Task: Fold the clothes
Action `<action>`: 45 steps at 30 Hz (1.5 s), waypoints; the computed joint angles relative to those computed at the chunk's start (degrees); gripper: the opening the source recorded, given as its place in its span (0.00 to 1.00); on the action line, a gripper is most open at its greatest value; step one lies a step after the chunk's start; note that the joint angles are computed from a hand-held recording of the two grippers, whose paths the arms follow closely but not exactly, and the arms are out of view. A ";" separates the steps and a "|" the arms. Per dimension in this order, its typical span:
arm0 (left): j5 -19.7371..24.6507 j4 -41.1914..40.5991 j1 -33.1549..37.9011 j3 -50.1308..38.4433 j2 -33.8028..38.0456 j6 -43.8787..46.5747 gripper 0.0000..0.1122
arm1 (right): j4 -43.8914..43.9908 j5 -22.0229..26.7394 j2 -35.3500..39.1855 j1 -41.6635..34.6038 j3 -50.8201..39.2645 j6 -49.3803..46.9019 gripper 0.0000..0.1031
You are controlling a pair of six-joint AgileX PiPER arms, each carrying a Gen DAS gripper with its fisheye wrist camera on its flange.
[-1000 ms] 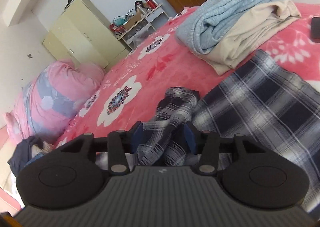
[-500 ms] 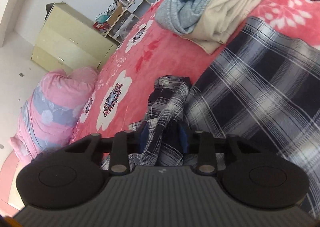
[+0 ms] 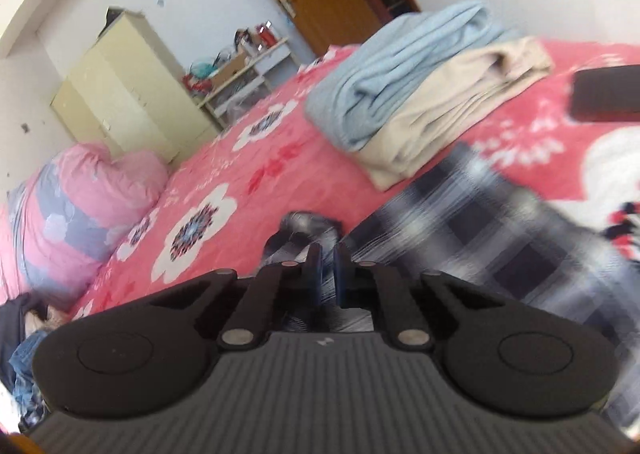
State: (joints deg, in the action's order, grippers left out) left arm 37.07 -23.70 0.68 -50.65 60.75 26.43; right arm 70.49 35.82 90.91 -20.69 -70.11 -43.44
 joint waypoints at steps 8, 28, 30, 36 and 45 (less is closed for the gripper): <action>0.01 4.02 -1.85 -1.11 0.59 -4.70 0.51 | 6.24 15.94 6.66 -3.53 -4.19 5.57 0.08; -0.97 0.39 -0.80 0.06 0.62 -1.16 0.53 | 3.53 17.14 14.60 1.27 -12.23 20.19 0.24; -1.01 0.51 -0.91 0.05 0.63 -1.24 0.53 | 4.26 14.87 15.61 2.16 -12.89 18.75 0.16; -0.31 3.07 -1.92 -0.91 0.92 -3.62 0.53 | 17.45 9.65 7.39 -1.75 -1.26 2.81 0.03; -0.41 8.35 -4.38 -1.39 0.92 -8.98 0.54 | 22.12 16.09 -5.06 -25.05 16.65 -12.50 0.03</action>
State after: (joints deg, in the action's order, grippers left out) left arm 36.66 -15.34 -3.70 -52.04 61.66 17.45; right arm 92.62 51.91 85.85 -45.74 -53.46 -55.94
